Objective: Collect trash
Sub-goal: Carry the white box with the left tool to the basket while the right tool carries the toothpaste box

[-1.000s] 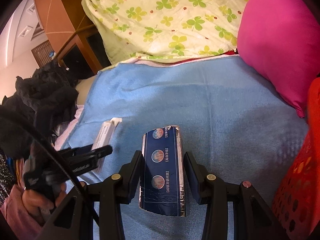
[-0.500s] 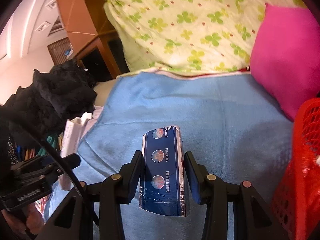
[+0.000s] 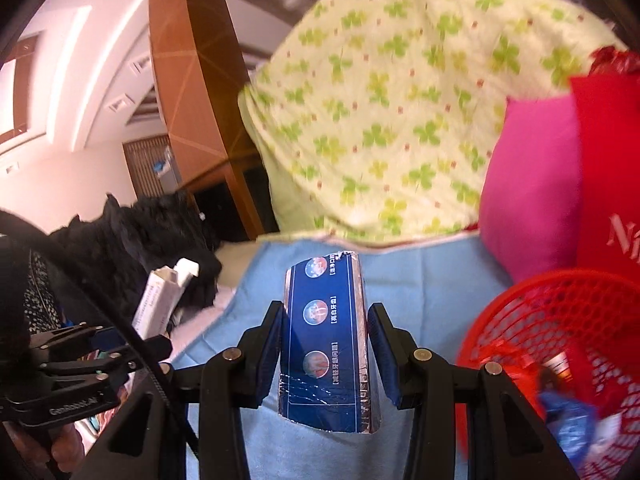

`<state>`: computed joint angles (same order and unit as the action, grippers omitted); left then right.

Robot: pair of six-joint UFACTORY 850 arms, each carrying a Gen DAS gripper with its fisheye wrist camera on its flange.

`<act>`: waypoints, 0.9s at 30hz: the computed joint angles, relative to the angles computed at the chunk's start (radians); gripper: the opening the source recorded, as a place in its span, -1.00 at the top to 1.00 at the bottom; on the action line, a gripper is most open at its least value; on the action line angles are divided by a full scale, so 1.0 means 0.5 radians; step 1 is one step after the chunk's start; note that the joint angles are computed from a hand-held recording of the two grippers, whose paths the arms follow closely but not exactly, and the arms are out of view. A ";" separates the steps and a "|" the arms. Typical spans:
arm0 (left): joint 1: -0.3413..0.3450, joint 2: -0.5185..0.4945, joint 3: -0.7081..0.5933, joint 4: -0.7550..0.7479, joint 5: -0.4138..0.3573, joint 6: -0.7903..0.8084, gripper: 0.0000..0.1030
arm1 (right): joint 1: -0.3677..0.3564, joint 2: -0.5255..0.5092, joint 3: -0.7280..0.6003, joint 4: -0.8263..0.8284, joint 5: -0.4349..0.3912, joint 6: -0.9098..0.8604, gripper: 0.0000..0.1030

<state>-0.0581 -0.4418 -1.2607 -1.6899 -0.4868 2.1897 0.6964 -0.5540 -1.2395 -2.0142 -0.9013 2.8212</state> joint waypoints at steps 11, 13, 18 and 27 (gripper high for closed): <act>-0.168 0.215 0.247 -0.345 0.001 0.445 0.07 | 0.053 0.229 0.315 0.060 -0.245 0.061 0.12; -0.197 0.238 0.269 -0.385 0.002 0.500 0.07 | 0.051 0.267 0.373 0.065 -0.274 0.095 0.12; -0.265 0.287 0.318 -0.484 0.000 0.636 0.06 | 0.056 0.328 0.466 0.086 -0.331 0.143 0.12; -0.368 0.339 0.382 -0.609 0.029 0.806 0.06 | 0.070 0.419 0.621 0.150 -0.434 0.233 0.12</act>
<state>-0.2420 -0.2723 -1.0695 -1.9943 -0.4725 2.5929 0.7317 -0.3444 -0.9289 -1.9391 -1.1183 2.9375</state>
